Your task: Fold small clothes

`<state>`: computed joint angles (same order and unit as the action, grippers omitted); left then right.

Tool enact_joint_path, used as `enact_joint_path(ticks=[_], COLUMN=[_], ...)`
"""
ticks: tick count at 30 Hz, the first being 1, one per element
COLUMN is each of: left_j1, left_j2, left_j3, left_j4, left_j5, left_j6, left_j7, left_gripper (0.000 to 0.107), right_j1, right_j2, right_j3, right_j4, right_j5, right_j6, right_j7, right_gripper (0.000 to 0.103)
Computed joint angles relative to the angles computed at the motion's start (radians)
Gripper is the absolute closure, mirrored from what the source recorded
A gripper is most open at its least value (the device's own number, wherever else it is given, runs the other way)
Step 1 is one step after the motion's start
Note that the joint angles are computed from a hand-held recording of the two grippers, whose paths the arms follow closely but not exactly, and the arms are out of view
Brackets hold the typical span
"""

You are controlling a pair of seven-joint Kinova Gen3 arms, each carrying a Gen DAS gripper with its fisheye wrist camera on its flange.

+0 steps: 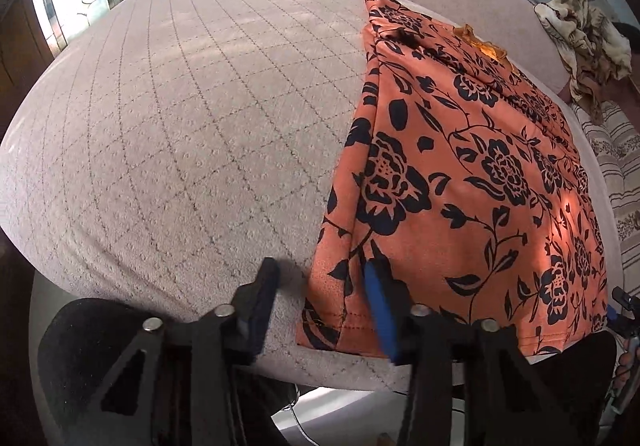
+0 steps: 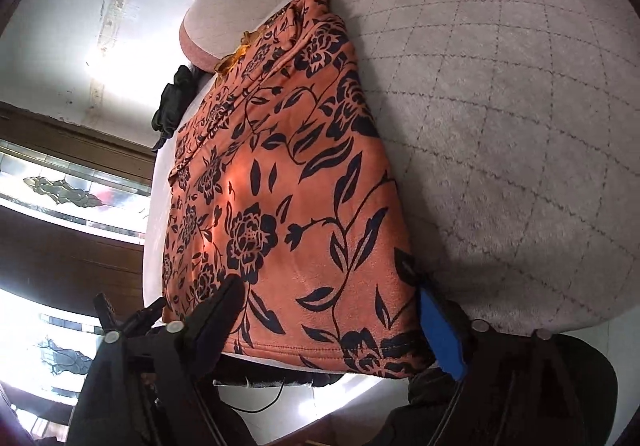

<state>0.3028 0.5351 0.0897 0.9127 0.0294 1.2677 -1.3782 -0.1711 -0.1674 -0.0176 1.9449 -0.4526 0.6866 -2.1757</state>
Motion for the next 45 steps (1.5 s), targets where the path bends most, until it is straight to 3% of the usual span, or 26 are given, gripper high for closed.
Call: enact_joint_path(ticks=[1, 3, 5, 7, 9, 10, 11, 12, 13, 14, 17, 20, 22, 24, 26, 27, 29, 30, 31, 35, 39, 42, 45], left_j1=[-0.002, -0.008, -0.004, 0.002, 0.029, 0.045, 0.042, 0.023, 0.01, 0.005, -0.005, -0.005, -0.003, -0.004, -0.005, 0.0, -0.011, -0.027, -0.038, -0.066, -0.06, -0.053, -0.055], left_j2=[-0.002, -0.002, -0.002, -0.016, -0.009, -0.013, -0.02, -0.017, -0.014, -0.023, -0.062, -0.02, 0.007, -0.013, -0.015, -0.006, 0.009, 0.009, 0.003, -0.021, 0.076, 0.076, 0.108], left_j3=[0.001, 0.001, 0.001, 0.004, 0.0, -0.013, -0.009, 0.011, 0.02, 0.019, 0.023, 0.016, 0.009, 0.011, 0.015, 0.015, 0.028, 0.036, 0.04, 0.04, 0.022, 0.022, 0.037], left_j4=[0.007, 0.006, -0.006, 0.021, 0.029, 0.039, 0.044, 0.031, 0.015, 0.01, 0.031, -0.004, 0.001, 0.03, 0.025, 0.01, -0.017, -0.027, -0.033, -0.061, -0.134, -0.167, -0.291], left_j5=[0.003, 0.011, 0.01, 0.007, -0.039, -0.052, -0.047, -0.027, -0.007, 0.009, 0.034, 0.037, 0.032, 0.038, 0.04, 0.033, 0.049, 0.08, 0.101, 0.144, 0.12, 0.113, 0.129], left_j6=[-0.008, -0.006, 0.014, -0.005, -0.006, -0.014, -0.019, -0.009, 0.004, 0.001, -0.053, -0.011, 0.013, -0.013, -0.01, 0.003, 0.019, 0.019, 0.014, -0.012, 0.118, 0.128, 0.142], left_j7=[-0.002, 0.004, 0.012, 0.003, 0.002, -0.006, -0.018, -0.041, -0.048, -0.04, -0.051, -0.035, -0.009, -0.017, -0.024, -0.026, -0.051, -0.051, -0.05, -0.055, -0.017, -0.033, -0.05], left_gripper=[0.07, 0.07, 0.063, 0.044, 0.041, 0.043, 0.065, 0.093, 0.097, 0.097, 0.097, 0.096, 0.093, 0.086, 0.076, 0.079, 0.1, 0.1, 0.1, 0.1, 0.1, 0.099, 0.1], right_j1=[-0.003, 0.01, 0.01, 0.004, -0.005, -0.006, -0.005, 0.0, -0.01, -0.024, -0.013, -0.022, -0.007, -0.015, 0.004, -0.008, -0.008, 0.003, -0.002, 0.011, 0.016, 0.034, 0.044], right_j2=[0.005, 0.015, 0.021, 0.036, 0.044, 0.041, 0.04, 0.044, 0.048, 0.041, 0.005, 0.015, 0.057, 0.071, 0.038, 0.03, 0.045, 0.055, 0.057, 0.007, 0.045, 0.068, 0.064], right_j3=[-0.001, -0.028, -0.046, -0.068, -0.065, -0.057, -0.055, -0.062, -0.05, -0.036, -0.067, -0.045, -0.046, -0.016, -0.021, -0.002, -0.002, -0.009, 0.003, 0.01, 0.048, 0.06, 0.067], right_j4=[-0.008, -0.024, -0.037, -0.075, -0.078, -0.065, -0.064, -0.076, -0.087, -0.089, -0.117, -0.133, -0.132, -0.081, -0.03, -0.019, -0.033, -0.048, -0.052, -0.048, -0.044, 0.005, -0.011], right_j5=[0.009, 0.065, 0.108, 0.169, 0.18, 0.166, 0.163, 0.169, 0.16, 0.149, 0.187, 0.181, 0.158, 0.086, 0.032, 0.006, 0.002, 0.005, -0.007, -0.056, -0.101, -0.204, -0.262], right_j6=[0.017, 0.047, 0.056, 0.095, 0.1, 0.086, 0.086, 0.103, 0.118, 0.117, 0.098, 0.105, 0.141, 0.112, 0.04, 0.023, 0.038, 0.063, 0.071, 0.008, 0.03, 0.013, -0.022], right_j7=[-0.011, -0.064, -0.108, -0.147, -0.151, -0.151, -0.163, -0.168, -0.157, -0.159, -0.189, -0.169, -0.157, -0.146, -0.123, -0.098, -0.067, -0.063, -0.061, -0.032, 0.015, 0.076, 0.156], right_gripper=[0.046, 0.051, 0.049, 0.048, 0.048, 0.049, 0.052, 0.065, 0.087, 0.09, 0.09, 0.09, 0.084, 0.077, 0.063, 0.052, 0.06, 0.084, 0.094, 0.094, 0.094, 0.094, 0.094])
